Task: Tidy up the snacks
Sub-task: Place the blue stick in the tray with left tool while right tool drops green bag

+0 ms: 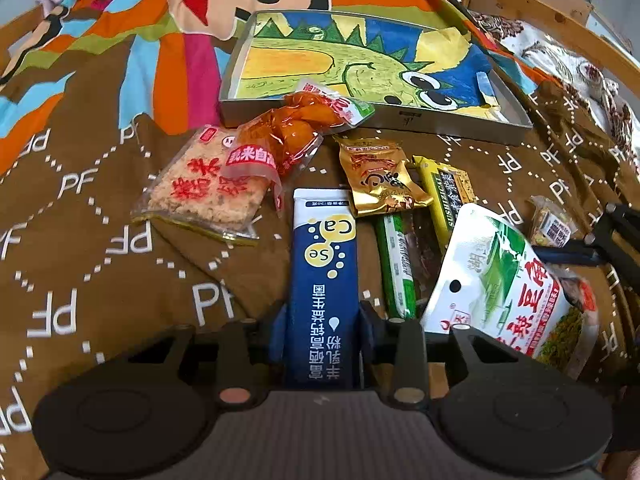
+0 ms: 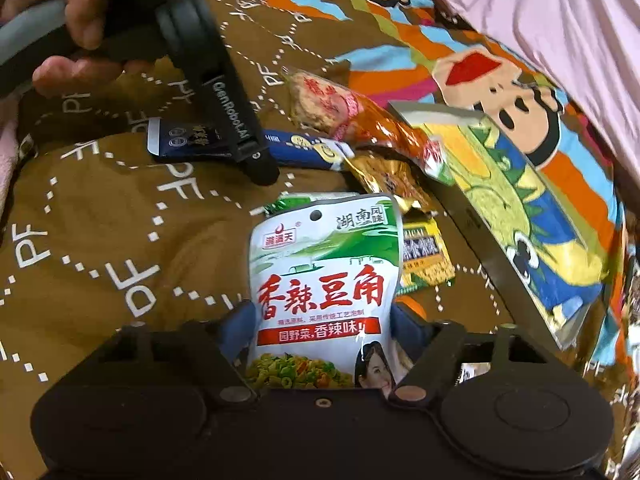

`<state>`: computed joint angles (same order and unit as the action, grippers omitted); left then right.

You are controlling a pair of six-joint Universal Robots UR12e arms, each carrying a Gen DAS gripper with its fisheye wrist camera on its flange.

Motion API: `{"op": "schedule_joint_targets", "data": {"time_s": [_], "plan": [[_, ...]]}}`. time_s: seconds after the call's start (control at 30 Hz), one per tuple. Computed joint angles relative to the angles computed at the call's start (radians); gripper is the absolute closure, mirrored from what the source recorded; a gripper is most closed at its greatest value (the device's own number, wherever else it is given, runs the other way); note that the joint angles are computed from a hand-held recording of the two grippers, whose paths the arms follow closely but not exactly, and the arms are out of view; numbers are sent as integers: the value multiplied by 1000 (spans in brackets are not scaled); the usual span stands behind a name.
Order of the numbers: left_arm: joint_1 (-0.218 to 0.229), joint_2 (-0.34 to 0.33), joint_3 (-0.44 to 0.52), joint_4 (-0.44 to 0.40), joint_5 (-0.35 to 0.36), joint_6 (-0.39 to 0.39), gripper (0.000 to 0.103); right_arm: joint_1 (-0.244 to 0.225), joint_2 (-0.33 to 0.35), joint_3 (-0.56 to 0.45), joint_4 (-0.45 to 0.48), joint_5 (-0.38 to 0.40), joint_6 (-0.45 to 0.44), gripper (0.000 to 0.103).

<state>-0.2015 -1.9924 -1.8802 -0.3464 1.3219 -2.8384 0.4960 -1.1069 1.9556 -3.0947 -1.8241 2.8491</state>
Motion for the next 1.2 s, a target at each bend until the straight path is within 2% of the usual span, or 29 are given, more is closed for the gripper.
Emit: {"op": "schedule_joint_targets", "data": {"time_s": [0.2,0.3,0.43,0.57,0.67,0.77,0.93,1.03,1.2], "plan": [[28,23,-13,-30,-79,-72,68,28,15,-3,-74,-79,-42,41],[42,35,-29,2,-120,-106,69,41,28,-3,-143,-126,-63,43],[55,48,-59,103,-168,-152,69,52,53,-11,-241,-203,-85,43],[56,35,-74,263,-192,-218,68,57,100,-37,-359,-311,-138,42],[47,-3,-51,396,-190,-315,68,49,130,-67,-419,-369,-136,42],[26,-59,-6,520,-153,-355,68,34,153,-92,-452,-413,-128,43],[4,-140,96,553,-146,-474,68,3,211,-155,-534,-479,-183,43],[-10,-184,159,553,-136,-500,68,-26,233,-200,-520,-496,-133,42],[-18,-251,256,536,-156,-548,67,-84,236,-242,-406,-469,65,42]]}}
